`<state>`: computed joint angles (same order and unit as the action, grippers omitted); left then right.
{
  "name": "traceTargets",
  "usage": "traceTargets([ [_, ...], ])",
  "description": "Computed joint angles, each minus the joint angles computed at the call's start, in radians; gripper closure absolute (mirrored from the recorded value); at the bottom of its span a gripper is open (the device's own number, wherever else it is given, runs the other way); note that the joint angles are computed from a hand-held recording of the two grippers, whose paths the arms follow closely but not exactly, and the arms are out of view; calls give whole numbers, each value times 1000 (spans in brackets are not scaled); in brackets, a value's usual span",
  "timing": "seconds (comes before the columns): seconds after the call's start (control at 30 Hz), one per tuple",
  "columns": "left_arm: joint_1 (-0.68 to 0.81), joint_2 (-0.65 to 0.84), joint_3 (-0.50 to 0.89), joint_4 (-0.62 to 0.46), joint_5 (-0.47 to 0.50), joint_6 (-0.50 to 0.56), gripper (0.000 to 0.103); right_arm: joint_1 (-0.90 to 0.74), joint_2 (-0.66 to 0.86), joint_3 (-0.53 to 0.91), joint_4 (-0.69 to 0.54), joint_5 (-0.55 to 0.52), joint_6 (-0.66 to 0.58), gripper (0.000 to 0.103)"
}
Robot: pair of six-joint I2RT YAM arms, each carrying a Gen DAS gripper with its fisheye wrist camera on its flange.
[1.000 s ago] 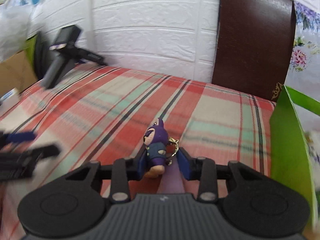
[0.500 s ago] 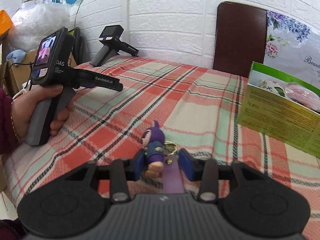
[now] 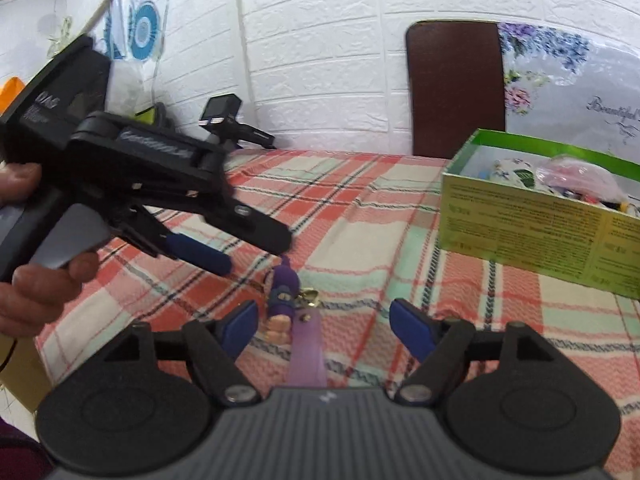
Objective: Organize objects
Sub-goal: 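Grasp the figure with the left gripper while the right gripper releases it, then lower the figure into the tray and open the left gripper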
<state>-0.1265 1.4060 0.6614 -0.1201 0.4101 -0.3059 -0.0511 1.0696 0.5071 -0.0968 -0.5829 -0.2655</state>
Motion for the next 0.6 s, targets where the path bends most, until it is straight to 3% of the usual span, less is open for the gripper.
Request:
traceTargets([
  [0.03,-23,23,10,-2,-27,-10,20,22,17,10,-12,10,-9,34],
  [0.07,-43,44,17,-3,-52,-23,24,45,42,25,-26,27,-19,44],
  [0.1,-63,43,-3,36,-86,-34,28,85,75,44,-45,77,-21,65],
  [0.13,-79,39,-20,71,-113,-27,34,106,91,38,-17,107,-11,69],
  [0.17,-99,45,-19,74,-144,-14,51,120,91,29,8,119,-3,71],
  [0.2,-117,39,-26,82,-187,-15,56,138,90,31,14,138,5,73],
  [0.3,-78,60,23,53,-98,-44,67,135,62,14,43,122,8,81],
  [0.43,-135,57,133,26,-114,-43,72,85,42,12,146,140,59,81],
  [0.6,-221,177,387,17,-134,-13,72,-23,134,122,298,155,115,82],
])
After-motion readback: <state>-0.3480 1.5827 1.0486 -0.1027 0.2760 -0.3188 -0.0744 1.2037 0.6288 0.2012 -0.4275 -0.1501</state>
